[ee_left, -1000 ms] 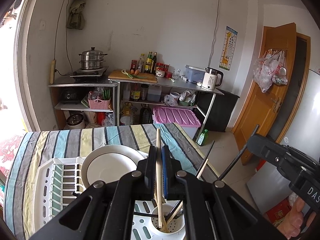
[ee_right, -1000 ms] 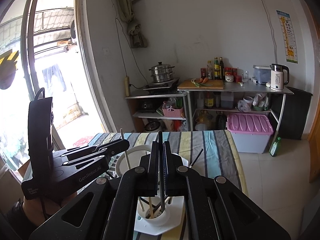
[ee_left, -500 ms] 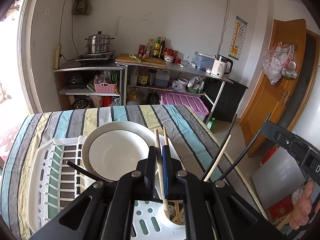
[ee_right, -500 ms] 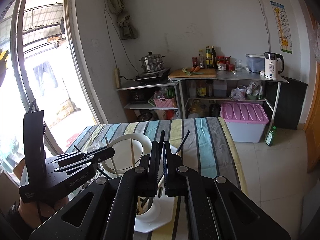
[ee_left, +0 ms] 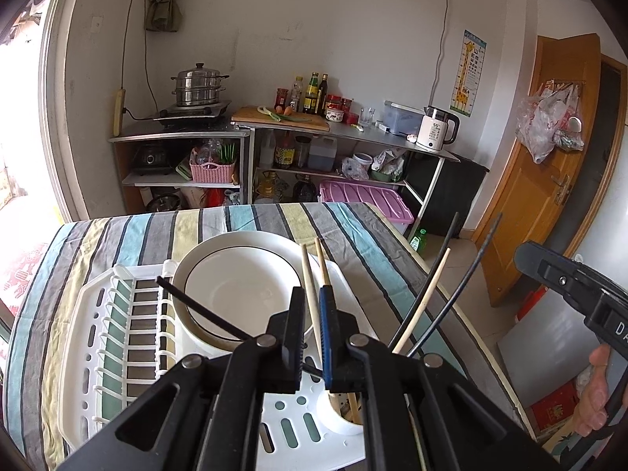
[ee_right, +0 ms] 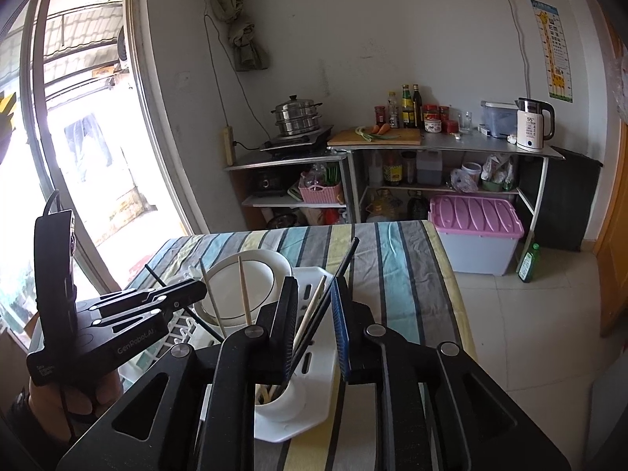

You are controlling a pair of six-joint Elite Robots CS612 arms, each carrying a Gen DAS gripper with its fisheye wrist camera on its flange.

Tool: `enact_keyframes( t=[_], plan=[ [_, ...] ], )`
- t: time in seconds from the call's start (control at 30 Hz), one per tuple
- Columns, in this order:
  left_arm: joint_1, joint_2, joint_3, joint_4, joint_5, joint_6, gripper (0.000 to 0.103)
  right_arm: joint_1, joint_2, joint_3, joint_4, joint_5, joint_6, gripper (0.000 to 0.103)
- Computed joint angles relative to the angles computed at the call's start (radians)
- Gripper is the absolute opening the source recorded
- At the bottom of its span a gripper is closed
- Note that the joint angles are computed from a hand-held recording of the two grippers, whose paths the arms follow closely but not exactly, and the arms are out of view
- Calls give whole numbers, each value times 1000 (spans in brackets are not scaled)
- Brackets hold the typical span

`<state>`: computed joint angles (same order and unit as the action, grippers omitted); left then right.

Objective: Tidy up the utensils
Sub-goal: 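Withdraw both open tools from the cup back over the table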

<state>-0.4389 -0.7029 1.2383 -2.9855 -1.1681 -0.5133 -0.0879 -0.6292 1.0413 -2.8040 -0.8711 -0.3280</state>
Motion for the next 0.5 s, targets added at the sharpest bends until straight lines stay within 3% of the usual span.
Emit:
enact_keyframes(
  t=[0.33, 0.5],
  plan=[
    [-30, -69, 137, -101, 57, 0, 8, -25, -66, 139, -95, 50, -20, 19],
    [-58, -123, 257, -186, 102, -26, 15, -41, -115, 251, -147, 88, -50, 19]
  ],
)
